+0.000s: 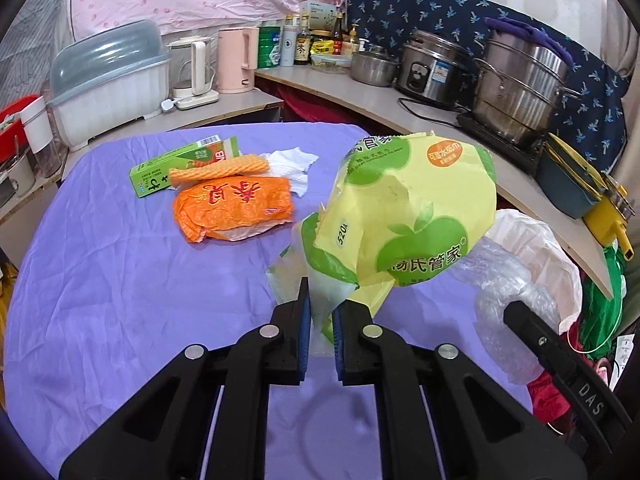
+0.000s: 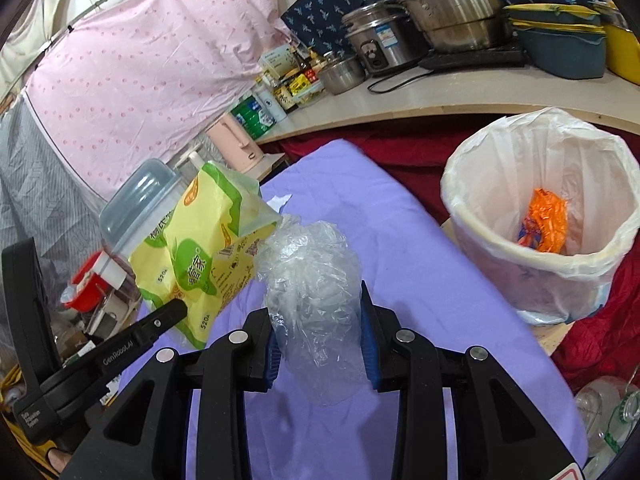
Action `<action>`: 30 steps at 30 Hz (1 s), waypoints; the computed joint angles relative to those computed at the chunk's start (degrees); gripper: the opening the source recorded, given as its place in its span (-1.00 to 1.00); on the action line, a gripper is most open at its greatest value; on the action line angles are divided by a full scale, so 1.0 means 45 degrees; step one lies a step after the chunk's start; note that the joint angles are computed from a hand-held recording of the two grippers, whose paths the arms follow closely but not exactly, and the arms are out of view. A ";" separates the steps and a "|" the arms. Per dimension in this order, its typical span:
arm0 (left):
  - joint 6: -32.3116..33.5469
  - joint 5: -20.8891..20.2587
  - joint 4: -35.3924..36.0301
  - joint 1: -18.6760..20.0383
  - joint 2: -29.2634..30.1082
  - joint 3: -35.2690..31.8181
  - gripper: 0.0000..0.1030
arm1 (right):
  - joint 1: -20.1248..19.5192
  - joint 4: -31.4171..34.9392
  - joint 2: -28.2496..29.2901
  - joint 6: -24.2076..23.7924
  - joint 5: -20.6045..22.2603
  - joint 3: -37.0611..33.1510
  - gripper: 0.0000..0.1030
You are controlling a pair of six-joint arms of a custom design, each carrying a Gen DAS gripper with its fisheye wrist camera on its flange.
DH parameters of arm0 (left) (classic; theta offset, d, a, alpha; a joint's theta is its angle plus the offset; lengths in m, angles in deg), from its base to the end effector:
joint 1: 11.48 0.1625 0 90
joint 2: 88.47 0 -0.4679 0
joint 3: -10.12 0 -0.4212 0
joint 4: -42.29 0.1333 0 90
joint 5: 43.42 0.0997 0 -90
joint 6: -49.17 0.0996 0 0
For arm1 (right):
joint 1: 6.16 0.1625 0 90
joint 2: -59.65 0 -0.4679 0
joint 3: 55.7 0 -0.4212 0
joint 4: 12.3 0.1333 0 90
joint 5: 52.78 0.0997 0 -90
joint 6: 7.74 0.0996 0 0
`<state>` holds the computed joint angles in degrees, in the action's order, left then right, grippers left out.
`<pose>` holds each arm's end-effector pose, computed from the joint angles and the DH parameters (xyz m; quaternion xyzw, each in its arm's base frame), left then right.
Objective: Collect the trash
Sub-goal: 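Carry the snack bag and plastic bag over the trash bin with both tools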
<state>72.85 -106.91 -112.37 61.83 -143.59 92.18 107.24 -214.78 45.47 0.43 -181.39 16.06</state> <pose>-0.0527 -0.7948 0.3460 0.2483 0.8901 -0.3008 0.2358 0.3832 -0.7064 -0.0416 -0.0401 -0.8503 0.4985 0.1640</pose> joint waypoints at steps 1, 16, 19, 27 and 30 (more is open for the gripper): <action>0.0016 -0.0021 -0.0050 -0.0079 -0.0080 0.0158 -0.82 | 0.0003 -0.0162 -0.0073 -0.0010 -0.0033 0.0128 -0.39; 0.0249 0.0172 -0.0712 -0.1227 -0.0369 0.1737 -0.82 | -0.0195 -0.3440 -0.1870 0.0010 -0.0796 0.3406 -0.39; 0.0304 0.0210 -0.0753 -0.1483 -0.0247 0.1954 -0.82 | -0.0278 -0.4128 -0.2209 0.0037 -0.1043 0.4015 -0.39; 0.0332 0.0315 -0.0698 -0.2086 0.0381 0.2179 -0.82 | -0.0588 -0.5568 -0.3087 0.0133 -0.1623 0.5524 -0.39; 0.0305 0.0295 -0.0665 -0.2274 0.0656 0.2151 -0.82 | -0.0679 -0.5991 -0.3341 0.0209 -0.1806 0.5948 -0.39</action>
